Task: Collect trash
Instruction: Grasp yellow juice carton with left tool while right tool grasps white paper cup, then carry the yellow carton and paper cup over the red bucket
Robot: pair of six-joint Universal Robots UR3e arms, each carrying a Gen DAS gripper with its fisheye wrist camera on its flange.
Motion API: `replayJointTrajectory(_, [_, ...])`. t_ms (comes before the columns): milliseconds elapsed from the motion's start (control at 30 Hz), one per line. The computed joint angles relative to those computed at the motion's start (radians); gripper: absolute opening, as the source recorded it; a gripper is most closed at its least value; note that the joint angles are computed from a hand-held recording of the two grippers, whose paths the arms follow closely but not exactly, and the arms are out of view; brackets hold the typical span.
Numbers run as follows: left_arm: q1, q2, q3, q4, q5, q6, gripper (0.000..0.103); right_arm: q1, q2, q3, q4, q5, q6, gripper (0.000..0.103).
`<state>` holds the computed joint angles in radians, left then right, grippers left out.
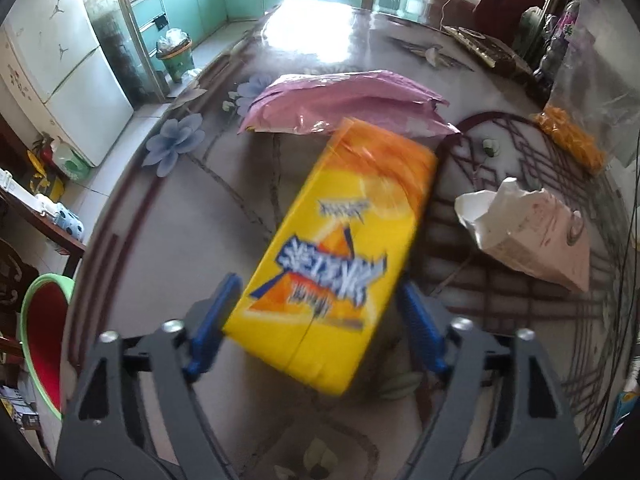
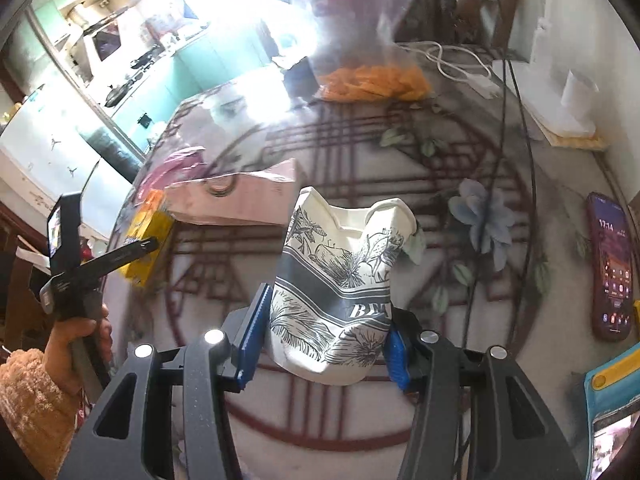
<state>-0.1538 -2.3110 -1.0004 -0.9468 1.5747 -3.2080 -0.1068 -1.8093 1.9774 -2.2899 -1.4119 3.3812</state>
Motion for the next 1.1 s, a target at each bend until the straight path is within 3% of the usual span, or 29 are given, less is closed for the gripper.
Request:
replayJointTrajectory(67, [0.009,0.038,-0.043,0.017,-0.017,0.013,0.062,0.05,0.014,-0.03,-0.003,-0.034,0.019,0.049])
replayJointTrajectory(233, [0.02,0.21,-0.249,0.144,-0.026,0.048,0.06,0.148,0.042,-0.084,-0.015,-0.094,0.048,0.049])
replayJointTrajectory(500, [0.077,0.534,-0.539,0.178,-0.068,0.055,0.059,0.282,0.112,-0.186,-0.023,-0.148,0.087,0.049])
replayJointTrajectory(733, [0.149,0.766,-0.752,0.135,-0.122,0.053,0.059,0.374,0.173,-0.263,-0.025,-0.169,0.108,0.049])
replayJointTrajectory(933, [0.18,0.84,-0.838,0.051,-0.115,0.122,0.059,0.443,0.216,-0.31,-0.019,-0.183,0.119,0.049])
replayJointTrajectory(1000, [0.179,0.839,-0.85,0.032,-0.104,0.132,0.059,0.458,0.226,-0.321,-0.015,-0.187,0.12,0.049])
replayJointTrajectory(1100, [0.176,0.83,-0.885,0.062,-0.08,0.136,0.076,0.481,0.237,-0.335,-0.009,-0.193,0.125,0.049])
